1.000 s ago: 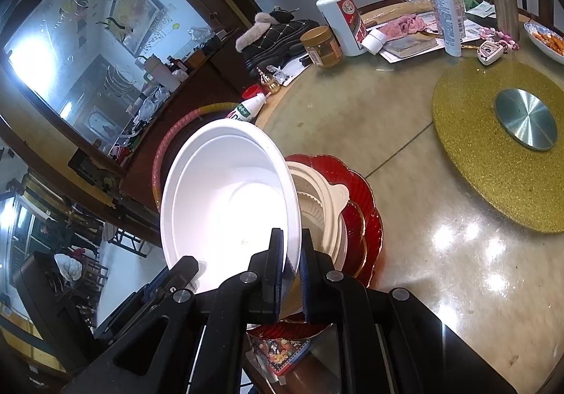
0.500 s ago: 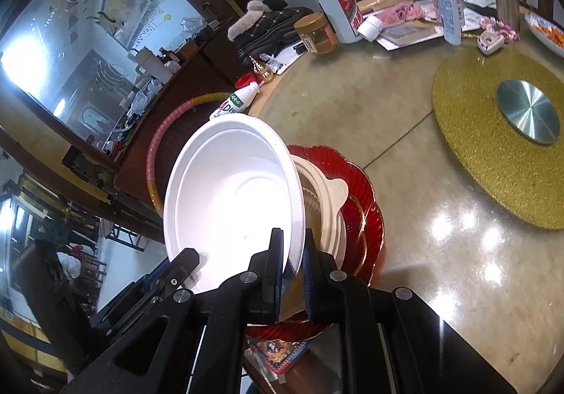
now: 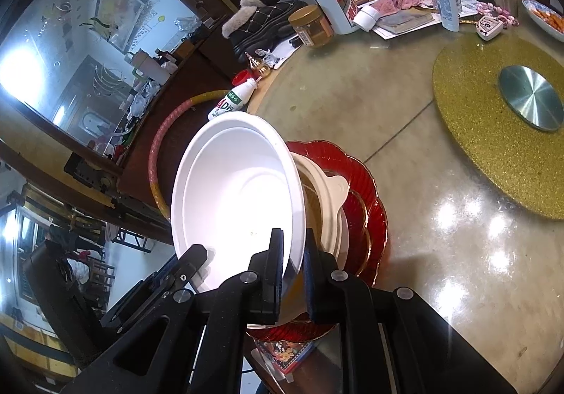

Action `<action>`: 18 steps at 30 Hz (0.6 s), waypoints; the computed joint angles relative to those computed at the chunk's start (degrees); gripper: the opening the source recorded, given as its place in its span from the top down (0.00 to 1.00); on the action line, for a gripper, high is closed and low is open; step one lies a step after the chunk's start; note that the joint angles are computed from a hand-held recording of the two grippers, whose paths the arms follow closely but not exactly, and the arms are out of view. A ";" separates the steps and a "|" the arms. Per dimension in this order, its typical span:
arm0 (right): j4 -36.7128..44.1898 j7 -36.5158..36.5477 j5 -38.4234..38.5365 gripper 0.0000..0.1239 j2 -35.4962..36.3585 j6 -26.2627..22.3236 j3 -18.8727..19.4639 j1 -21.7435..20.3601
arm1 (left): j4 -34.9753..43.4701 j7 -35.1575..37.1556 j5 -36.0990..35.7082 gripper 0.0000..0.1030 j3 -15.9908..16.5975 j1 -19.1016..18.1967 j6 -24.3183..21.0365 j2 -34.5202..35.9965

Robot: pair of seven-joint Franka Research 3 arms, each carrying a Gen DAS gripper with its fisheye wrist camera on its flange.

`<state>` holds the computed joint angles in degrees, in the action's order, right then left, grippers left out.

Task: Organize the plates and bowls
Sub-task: 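Carry the large white bowl over the red plate stack with both grippers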

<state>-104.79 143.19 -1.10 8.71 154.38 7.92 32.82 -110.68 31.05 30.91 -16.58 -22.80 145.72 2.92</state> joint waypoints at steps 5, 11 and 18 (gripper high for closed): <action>0.08 -0.12 1.27 0.90 0.12 0.08 0.10 -0.17 | 0.24 0.12 -0.37 0.86 0.07 0.00 0.12 0.19; 0.46 0.25 0.89 0.90 0.28 -0.22 -0.08 -0.02 | 0.08 0.14 -0.50 0.86 0.12 0.05 0.43 0.06; 1.36 -1.12 3.29 0.89 0.49 -0.94 0.32 -0.56 | 1.22 1.24 -0.66 0.86 0.17 0.13 -0.61 0.37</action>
<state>-103.43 142.06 2.19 9.20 153.44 8.24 32.26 -109.46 32.29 30.25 -16.41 -22.67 145.11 3.28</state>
